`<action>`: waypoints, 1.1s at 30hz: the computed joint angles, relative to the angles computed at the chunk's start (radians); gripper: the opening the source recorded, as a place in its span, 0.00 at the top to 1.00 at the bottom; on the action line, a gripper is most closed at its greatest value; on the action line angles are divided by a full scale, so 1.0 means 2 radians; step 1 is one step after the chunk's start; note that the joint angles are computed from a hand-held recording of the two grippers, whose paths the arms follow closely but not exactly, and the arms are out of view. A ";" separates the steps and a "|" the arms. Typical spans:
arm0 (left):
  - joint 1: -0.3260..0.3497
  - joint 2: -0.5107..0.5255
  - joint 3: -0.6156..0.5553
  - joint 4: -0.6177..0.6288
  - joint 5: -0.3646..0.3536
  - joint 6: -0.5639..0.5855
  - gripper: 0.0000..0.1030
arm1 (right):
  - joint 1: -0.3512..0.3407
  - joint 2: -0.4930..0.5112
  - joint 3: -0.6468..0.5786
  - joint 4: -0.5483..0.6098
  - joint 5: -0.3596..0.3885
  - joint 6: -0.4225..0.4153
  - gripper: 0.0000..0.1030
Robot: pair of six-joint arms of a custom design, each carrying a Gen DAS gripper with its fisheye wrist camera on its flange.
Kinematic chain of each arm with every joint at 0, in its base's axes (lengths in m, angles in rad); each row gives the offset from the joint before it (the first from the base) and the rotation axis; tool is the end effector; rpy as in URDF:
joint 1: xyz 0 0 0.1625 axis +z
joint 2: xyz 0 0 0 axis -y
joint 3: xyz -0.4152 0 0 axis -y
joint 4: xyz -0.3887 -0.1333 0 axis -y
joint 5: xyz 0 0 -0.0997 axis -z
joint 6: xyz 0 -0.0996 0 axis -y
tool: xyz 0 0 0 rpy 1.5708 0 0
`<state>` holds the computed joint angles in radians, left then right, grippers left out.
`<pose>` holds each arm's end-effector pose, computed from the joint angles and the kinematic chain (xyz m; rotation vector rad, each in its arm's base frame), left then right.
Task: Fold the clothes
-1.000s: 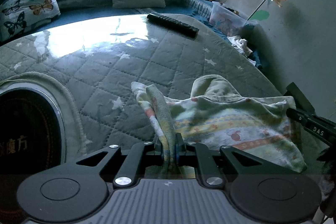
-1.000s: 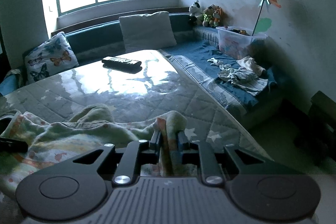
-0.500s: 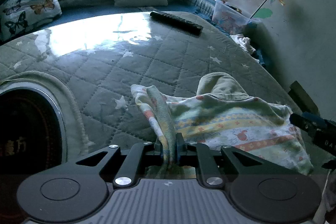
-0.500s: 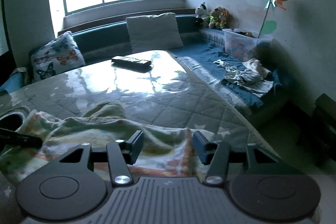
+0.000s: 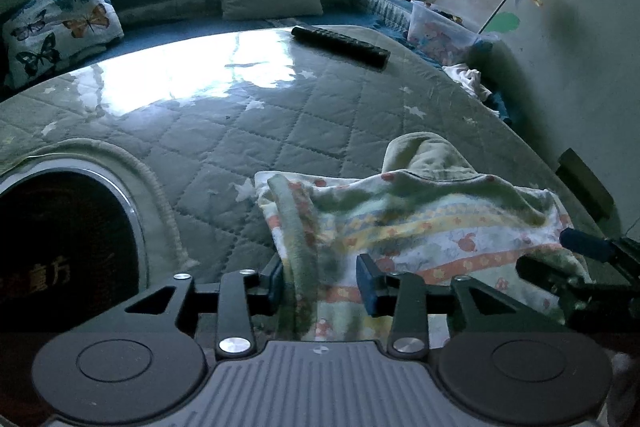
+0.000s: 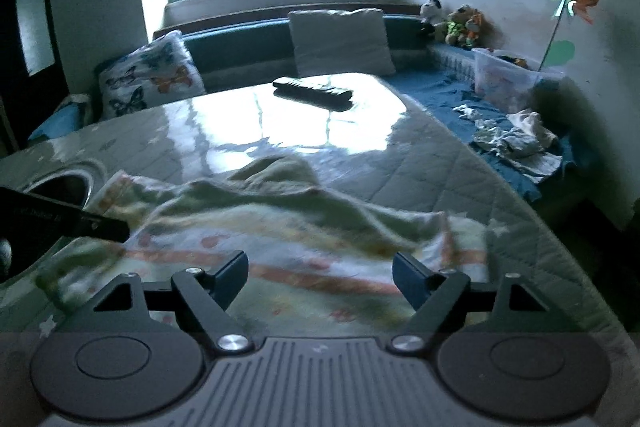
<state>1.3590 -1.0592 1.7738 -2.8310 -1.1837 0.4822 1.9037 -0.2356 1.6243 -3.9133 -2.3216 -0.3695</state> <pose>0.0347 -0.6518 0.2427 0.7544 2.5078 -0.6558 0.2550 -0.5374 -0.0837 0.3298 -2.1776 1.0993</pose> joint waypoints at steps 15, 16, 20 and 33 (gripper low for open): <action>0.003 -0.023 0.045 -0.037 0.001 0.039 0.48 | 0.020 0.026 -0.002 -0.007 -0.019 -0.024 0.19; 0.002 -0.024 0.048 -0.041 0.003 0.042 0.47 | 0.021 0.028 -0.001 -0.009 -0.020 -0.027 0.19; 0.002 -0.027 0.060 -0.054 0.010 0.054 0.46 | 0.026 0.035 0.001 -0.015 -0.024 -0.033 0.19; 0.002 -0.053 0.093 -0.081 0.005 0.062 0.24 | 0.033 0.039 0.016 -0.029 -0.015 -0.006 0.07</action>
